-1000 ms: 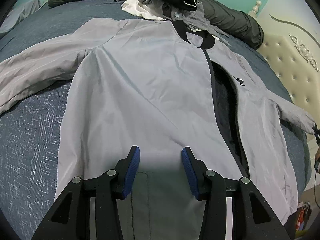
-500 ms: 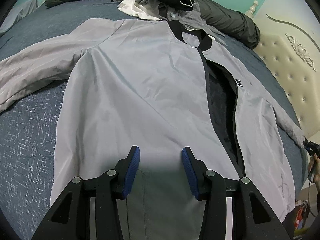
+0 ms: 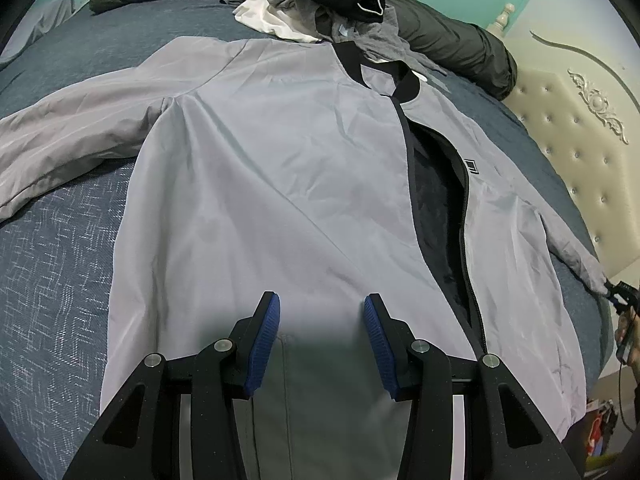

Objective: Fold clothes
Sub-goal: 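Grasp the black sleeve cuff with the right tool and pull it outward, then release the cuff and move the right tool over the jacket shoulder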

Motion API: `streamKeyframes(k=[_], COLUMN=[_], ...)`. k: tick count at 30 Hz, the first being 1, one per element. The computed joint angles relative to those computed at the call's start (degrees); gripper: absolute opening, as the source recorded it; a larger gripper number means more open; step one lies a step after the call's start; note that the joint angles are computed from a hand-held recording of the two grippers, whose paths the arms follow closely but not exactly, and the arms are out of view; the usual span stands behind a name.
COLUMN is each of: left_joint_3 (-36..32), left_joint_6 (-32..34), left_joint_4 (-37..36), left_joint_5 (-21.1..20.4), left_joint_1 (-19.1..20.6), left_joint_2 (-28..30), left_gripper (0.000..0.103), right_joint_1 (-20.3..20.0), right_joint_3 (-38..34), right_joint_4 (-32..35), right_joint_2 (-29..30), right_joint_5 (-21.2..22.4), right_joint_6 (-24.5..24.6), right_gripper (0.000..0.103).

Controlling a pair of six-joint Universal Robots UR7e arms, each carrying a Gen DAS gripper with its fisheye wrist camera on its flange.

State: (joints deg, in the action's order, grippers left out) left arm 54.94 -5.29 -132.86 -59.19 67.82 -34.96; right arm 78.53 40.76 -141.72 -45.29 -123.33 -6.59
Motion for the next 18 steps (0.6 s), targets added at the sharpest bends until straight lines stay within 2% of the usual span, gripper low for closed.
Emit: streamKeyframes(k=[3, 6, 8, 9, 11, 14, 18], left_joint_3=[0.29, 0.22, 0.32, 0.36, 0.25, -0.07, -0.30], left_joint_6=[0.17, 0.23, 0.28, 0.34, 0.34, 0.41, 0.89], left_joint_4=[-0.06, 0.08, 0.10, 0.11, 0.18, 0.35, 0.37], left_joint_5=[0.16, 0.21, 0.39, 0.47, 0.63, 0.77, 0.92], left_joint_1=[-0.03, -0.02, -0.05, -0.07, -0.10, -0.14, -0.27], left_joint_2=[-0.13, -0.13, -0.18, -0.19, -0.06, 0.24, 0.51], left_gripper=[0.048, 0.048, 0.048, 0.048, 0.048, 0.048, 0.048], right_joint_1=[-1.12, -2.39, -2.90, -2.88, -1.85, 0.28, 2.98], right_joint_3=[2.62, 5.18, 5.91, 5.68, 4.66, 5.35, 7.17], right_joint_4=[1.07, 0.67, -0.03, 0.10, -0.53, -8.09, -13.10], right_joint_2=[-2.00, -3.83, -4.38, -4.29, -3.37, -2.50, -1.85], right_joint_5=[2.50, 7.04, 9.05, 8.74, 3.27, -3.22, 0.27], right_joint_6=[4.40, 7.44, 7.90, 7.68, 6.51, 1.44, -8.25], right_gripper=[0.038, 0.041, 0.044, 0.045, 0.048, 0.048, 0.048])
